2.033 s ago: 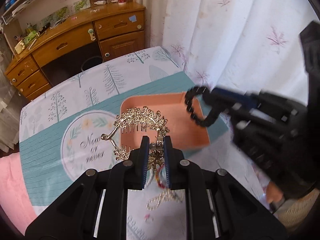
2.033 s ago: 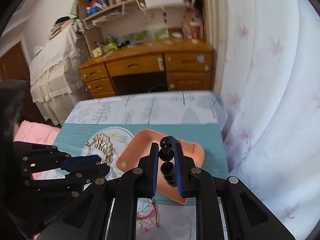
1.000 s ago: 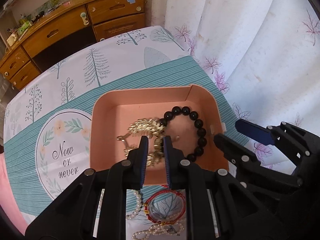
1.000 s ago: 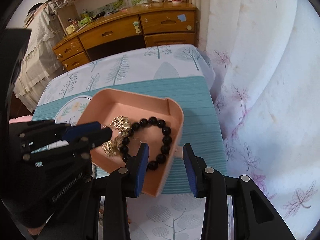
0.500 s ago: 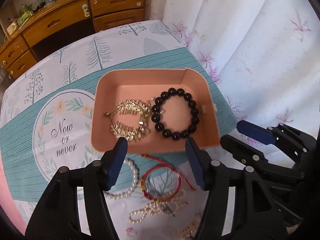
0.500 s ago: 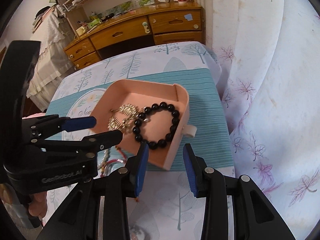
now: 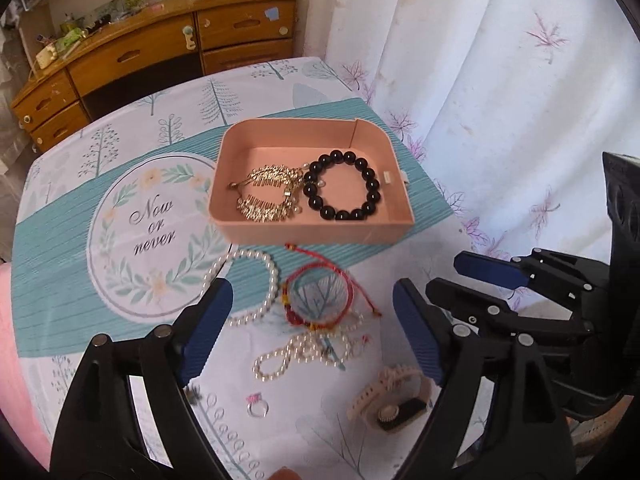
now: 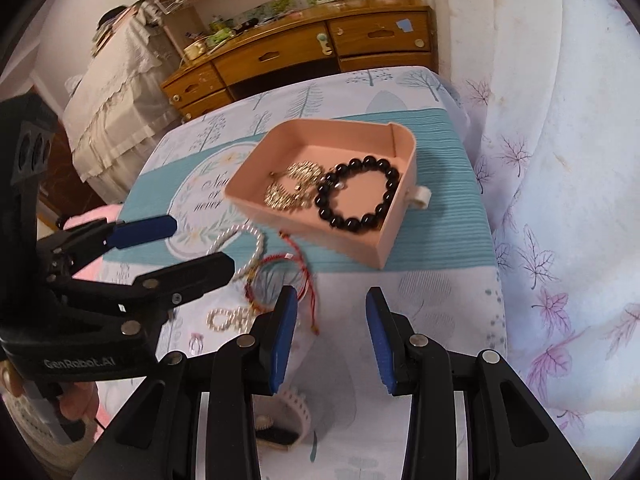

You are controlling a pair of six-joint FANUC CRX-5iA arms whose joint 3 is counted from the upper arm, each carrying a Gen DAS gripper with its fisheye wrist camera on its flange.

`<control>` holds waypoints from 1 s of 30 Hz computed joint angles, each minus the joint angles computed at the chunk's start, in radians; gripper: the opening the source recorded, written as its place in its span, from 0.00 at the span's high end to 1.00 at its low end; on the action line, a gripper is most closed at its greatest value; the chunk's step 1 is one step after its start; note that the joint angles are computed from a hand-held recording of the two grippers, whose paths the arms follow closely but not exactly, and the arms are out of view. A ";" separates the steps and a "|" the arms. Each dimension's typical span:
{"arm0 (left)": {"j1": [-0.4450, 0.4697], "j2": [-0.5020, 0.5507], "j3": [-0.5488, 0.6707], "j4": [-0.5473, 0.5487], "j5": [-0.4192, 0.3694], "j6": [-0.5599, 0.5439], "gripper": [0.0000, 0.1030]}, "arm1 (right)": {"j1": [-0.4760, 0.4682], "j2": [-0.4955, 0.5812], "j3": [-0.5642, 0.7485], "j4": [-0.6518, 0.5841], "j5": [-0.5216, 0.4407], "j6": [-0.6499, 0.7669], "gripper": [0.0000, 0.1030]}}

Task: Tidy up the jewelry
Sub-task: 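Open both tools to drop the hair clip and bracelet into the pink box, then grasp the pink-strap watch with the right tool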

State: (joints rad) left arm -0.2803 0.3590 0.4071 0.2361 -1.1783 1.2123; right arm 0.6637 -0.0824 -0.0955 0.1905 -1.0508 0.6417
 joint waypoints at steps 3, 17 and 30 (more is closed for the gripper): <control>0.003 -0.055 -0.072 -0.008 0.033 0.006 0.22 | 0.067 -0.029 -0.040 0.079 -0.018 -0.047 0.65; 0.042 -0.229 -0.313 -0.041 0.069 0.057 0.22 | 0.217 -0.139 -0.171 0.073 -0.019 -0.171 0.65; 0.119 -0.281 -0.412 -0.035 0.085 0.047 0.22 | 0.218 -0.097 -0.178 0.021 -0.032 -0.184 0.78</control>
